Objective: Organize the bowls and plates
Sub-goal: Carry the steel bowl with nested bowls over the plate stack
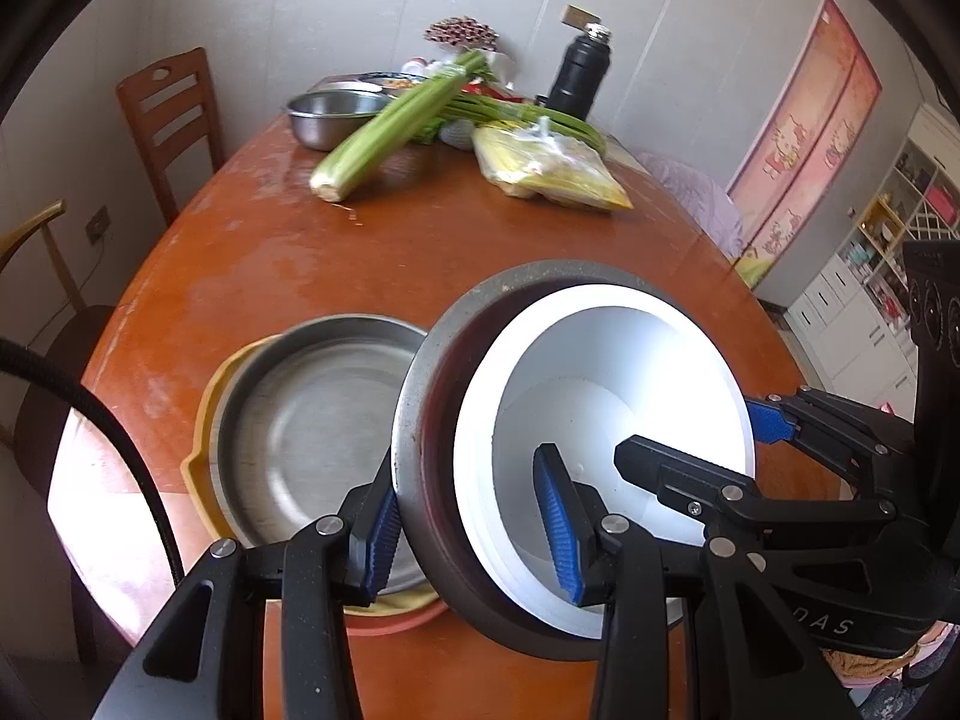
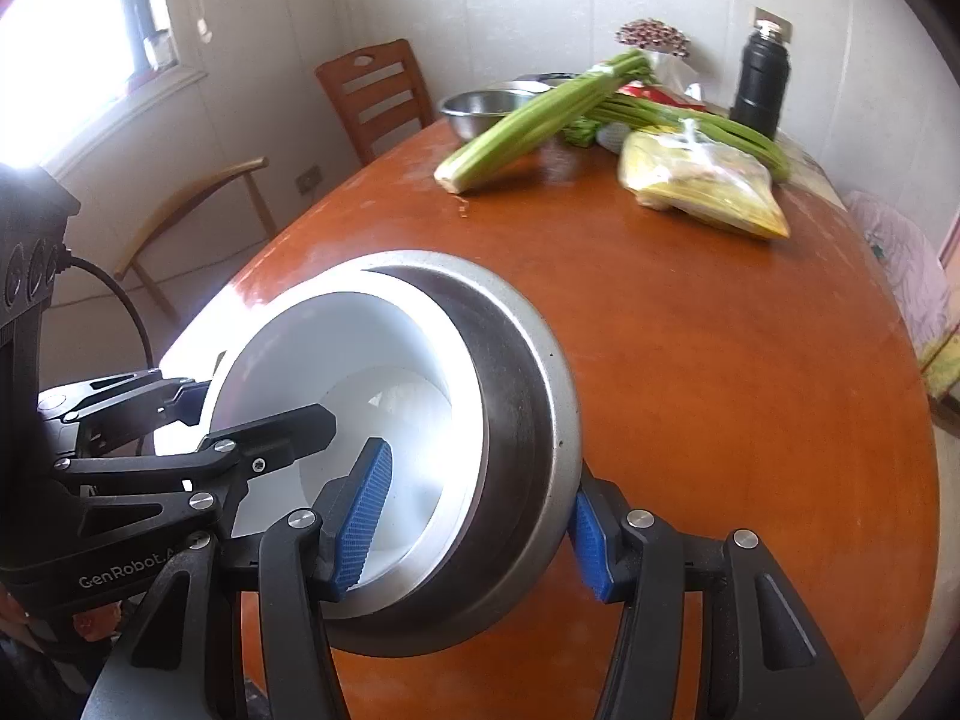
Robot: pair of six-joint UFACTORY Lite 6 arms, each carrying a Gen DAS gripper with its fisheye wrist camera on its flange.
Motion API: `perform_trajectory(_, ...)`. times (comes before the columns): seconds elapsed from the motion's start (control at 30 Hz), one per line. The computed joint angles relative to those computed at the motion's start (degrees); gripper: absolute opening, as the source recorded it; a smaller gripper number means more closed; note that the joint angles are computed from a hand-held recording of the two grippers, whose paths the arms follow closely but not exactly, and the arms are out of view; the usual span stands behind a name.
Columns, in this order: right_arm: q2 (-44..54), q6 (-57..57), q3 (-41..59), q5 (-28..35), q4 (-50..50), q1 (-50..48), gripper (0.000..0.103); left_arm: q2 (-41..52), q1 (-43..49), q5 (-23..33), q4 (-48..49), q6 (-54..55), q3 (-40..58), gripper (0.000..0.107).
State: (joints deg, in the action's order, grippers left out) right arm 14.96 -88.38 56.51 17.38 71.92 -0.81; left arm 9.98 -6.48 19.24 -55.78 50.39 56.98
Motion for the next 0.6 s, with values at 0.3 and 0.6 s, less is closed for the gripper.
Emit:
perform_trajectory(0.3,0.9,8.9,3.0,-3.1,-7.2,7.7,0.058,-1.6,7.7,2.3,-7.5,9.0,-1.9,0.041)
perform_trajectory(0.6,3.6,13.9,6.7,-3.8,-11.5,11.1,0.058,-1.5,11.4,3.2,-7.9,10.6,-1.6,0.041)
